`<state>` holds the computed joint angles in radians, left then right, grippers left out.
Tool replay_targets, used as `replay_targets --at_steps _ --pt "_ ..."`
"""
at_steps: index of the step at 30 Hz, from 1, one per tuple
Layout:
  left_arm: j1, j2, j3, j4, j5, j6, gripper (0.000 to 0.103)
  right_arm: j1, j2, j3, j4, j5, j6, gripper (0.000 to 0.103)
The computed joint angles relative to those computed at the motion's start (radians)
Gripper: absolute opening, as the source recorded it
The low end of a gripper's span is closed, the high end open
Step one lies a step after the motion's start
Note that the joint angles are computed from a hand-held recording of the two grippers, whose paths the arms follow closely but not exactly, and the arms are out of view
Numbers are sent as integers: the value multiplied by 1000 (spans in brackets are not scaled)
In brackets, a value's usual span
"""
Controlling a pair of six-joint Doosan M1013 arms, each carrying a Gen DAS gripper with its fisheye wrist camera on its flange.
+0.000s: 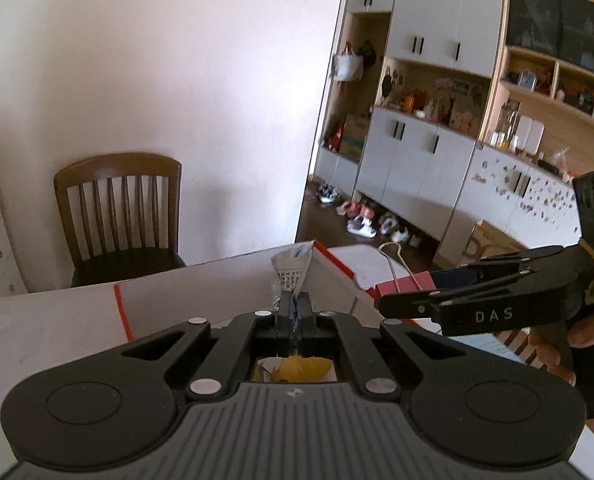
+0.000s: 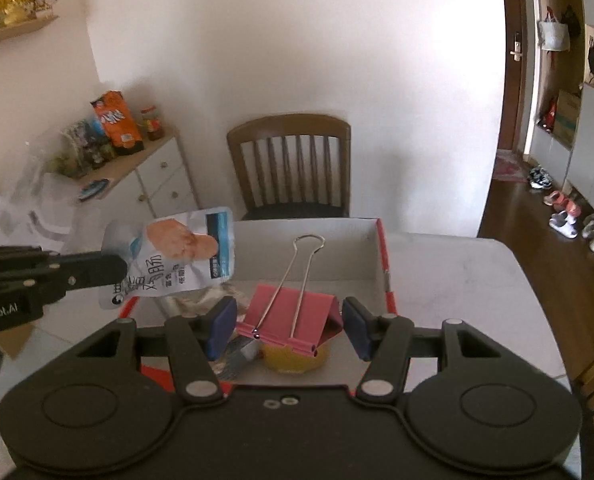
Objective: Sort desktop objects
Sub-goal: 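Lower the snack bag and pink clip into the box and open both tools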
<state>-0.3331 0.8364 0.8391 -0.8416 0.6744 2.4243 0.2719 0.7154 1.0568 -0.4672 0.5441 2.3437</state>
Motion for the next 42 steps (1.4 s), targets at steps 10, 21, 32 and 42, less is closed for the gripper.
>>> replay_targets --at_steps 10,21,32,42 --pt "-24 128 -191 220 125 -192 1 -14 76 -89 77 104 -92 58" --pt "-25 215 -338 294 236 -287 1 -13 126 -150 128 209 -181 58" --pt "-24 295 -493 351 380 -388 0 -18 153 -200 187 294 -220 59" --pt "-27 301 -520 392 424 -417 1 -15 118 -155 180 259 -245 76"
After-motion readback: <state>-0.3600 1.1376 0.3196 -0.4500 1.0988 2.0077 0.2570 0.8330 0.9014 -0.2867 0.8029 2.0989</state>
